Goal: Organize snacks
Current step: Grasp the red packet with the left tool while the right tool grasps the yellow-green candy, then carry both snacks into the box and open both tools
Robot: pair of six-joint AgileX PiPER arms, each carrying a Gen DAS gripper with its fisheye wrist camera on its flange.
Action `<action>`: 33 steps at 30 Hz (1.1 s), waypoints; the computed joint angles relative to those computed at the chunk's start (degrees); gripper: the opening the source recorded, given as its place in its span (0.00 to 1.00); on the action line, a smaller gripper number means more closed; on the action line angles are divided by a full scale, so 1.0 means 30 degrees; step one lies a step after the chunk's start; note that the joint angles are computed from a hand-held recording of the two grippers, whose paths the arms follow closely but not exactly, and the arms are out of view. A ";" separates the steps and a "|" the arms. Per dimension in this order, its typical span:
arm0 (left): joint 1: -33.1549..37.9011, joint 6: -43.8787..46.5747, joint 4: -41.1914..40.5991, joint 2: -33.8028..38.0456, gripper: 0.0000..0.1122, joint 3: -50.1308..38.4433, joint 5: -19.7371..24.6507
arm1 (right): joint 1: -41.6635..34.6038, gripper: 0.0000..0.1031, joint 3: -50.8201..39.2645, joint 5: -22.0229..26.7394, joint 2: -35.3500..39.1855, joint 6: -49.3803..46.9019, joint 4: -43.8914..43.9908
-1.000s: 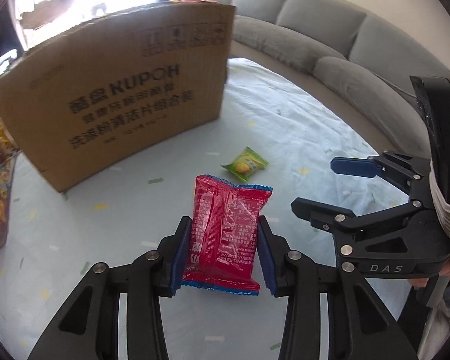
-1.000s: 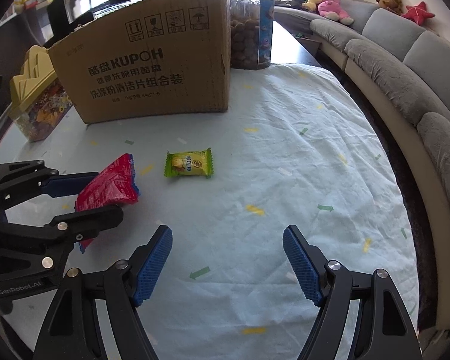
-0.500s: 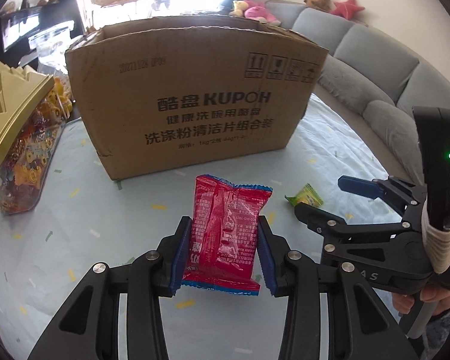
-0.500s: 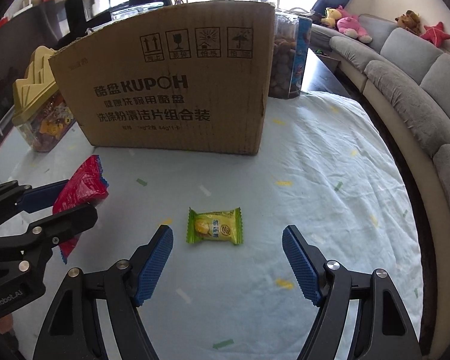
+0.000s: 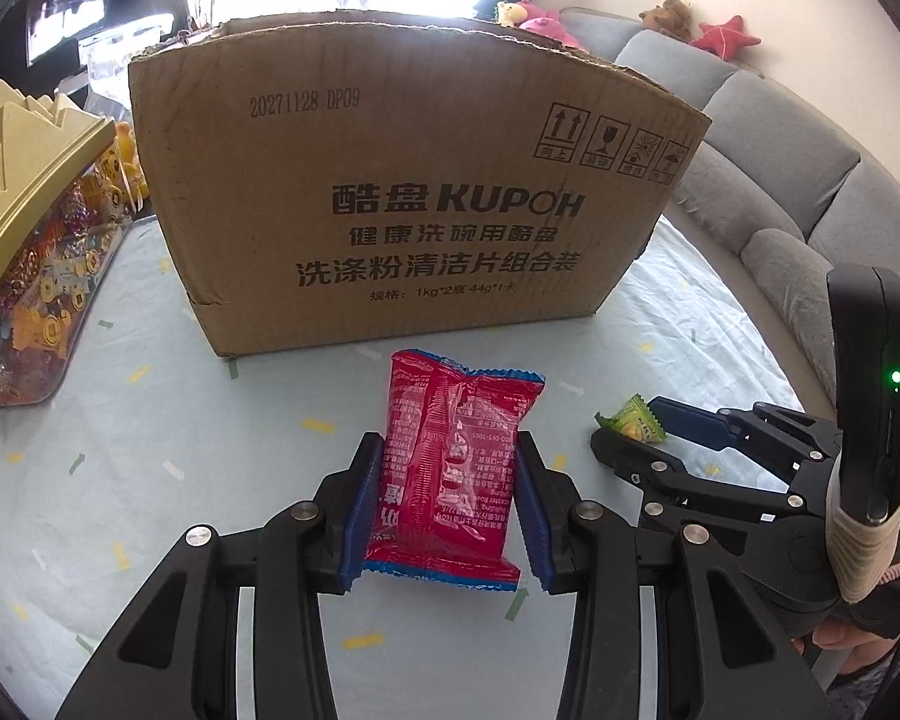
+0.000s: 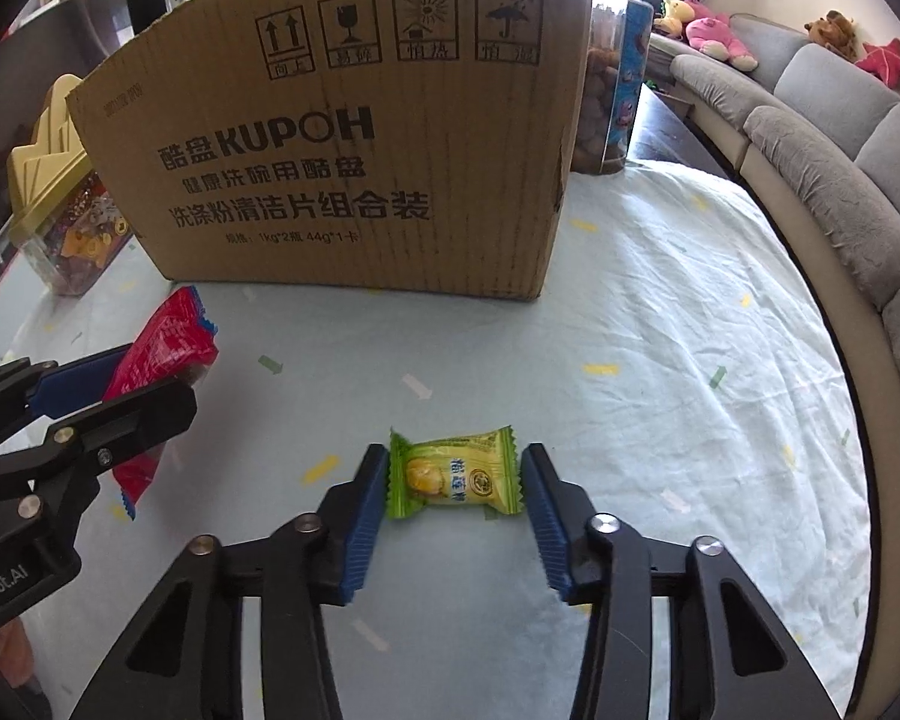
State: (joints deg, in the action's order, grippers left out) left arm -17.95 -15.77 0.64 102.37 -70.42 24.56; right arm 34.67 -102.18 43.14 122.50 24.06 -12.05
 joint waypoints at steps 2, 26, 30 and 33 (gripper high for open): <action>0.0000 -0.0209 0.0142 -0.0060 0.37 0.0109 -0.0086 | 0.0021 0.38 0.0138 -0.0149 -0.0042 0.0158 -0.0128; -0.0485 -0.4922 0.5515 -0.4796 0.37 0.0939 -0.0070 | 0.1282 0.25 0.2386 -0.2839 -0.4864 0.1978 -0.2815; -0.0369 -0.5276 0.6342 -0.5095 0.37 0.0230 0.0112 | 0.1469 0.25 0.1413 -0.2757 -0.4970 0.2006 -0.3330; 0.0006 -0.4730 0.6127 -0.5063 0.37 -0.0649 0.0395 | 0.1524 0.25 0.0030 -0.2346 -0.4615 0.1742 -0.3489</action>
